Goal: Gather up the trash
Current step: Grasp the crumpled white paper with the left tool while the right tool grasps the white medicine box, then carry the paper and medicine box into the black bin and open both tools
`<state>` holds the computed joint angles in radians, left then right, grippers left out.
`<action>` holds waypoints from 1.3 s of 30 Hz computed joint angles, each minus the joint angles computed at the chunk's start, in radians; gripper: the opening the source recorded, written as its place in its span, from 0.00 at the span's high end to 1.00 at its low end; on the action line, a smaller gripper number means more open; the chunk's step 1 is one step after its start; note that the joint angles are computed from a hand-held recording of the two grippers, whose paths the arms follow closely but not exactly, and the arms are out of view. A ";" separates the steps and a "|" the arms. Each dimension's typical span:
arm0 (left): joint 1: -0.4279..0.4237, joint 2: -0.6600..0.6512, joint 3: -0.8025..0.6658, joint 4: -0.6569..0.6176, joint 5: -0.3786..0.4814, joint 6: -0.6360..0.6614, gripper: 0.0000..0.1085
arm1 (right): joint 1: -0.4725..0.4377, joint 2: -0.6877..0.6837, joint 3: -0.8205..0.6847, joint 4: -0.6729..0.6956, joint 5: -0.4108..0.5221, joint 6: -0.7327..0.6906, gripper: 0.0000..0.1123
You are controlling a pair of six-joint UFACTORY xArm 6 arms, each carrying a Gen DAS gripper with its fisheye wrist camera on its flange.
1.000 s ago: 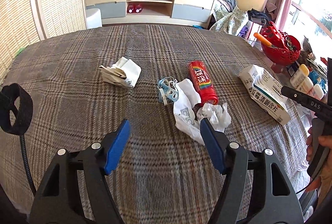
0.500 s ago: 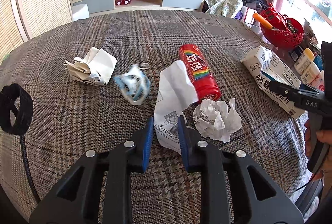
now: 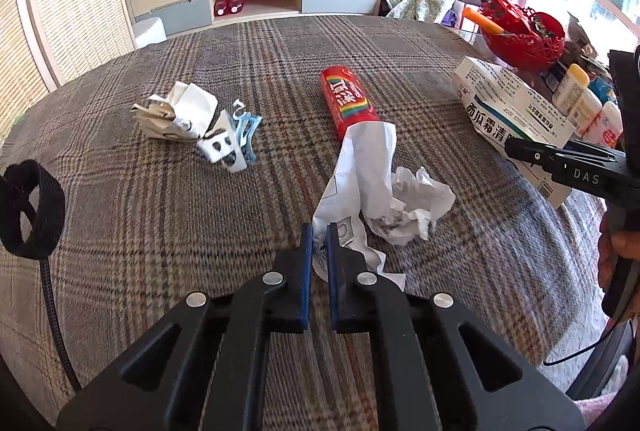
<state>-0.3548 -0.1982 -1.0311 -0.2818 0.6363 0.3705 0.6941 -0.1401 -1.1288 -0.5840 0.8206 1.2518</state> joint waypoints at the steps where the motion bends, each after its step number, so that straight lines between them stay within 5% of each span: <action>1: 0.001 -0.017 0.014 0.001 0.002 -0.002 0.95 | 0.011 -0.007 0.004 -0.002 0.006 0.013 0.58; 23: 0.084 -0.781 0.569 -0.069 0.234 0.005 0.97 | 0.492 -0.071 0.130 -0.214 0.074 0.568 0.58; 28: 0.111 -0.951 0.666 -0.083 0.330 -0.001 0.97 | 0.549 -0.035 0.118 -0.182 0.076 0.588 0.59; 39: 0.123 -1.075 0.815 -0.060 0.409 -0.031 0.97 | 0.560 0.071 0.127 -0.021 -0.055 0.564 0.59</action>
<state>-0.2316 -1.2736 -0.2157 -0.3418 1.0450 0.3396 1.2545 -0.0689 -1.0021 -0.6047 0.7655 1.8155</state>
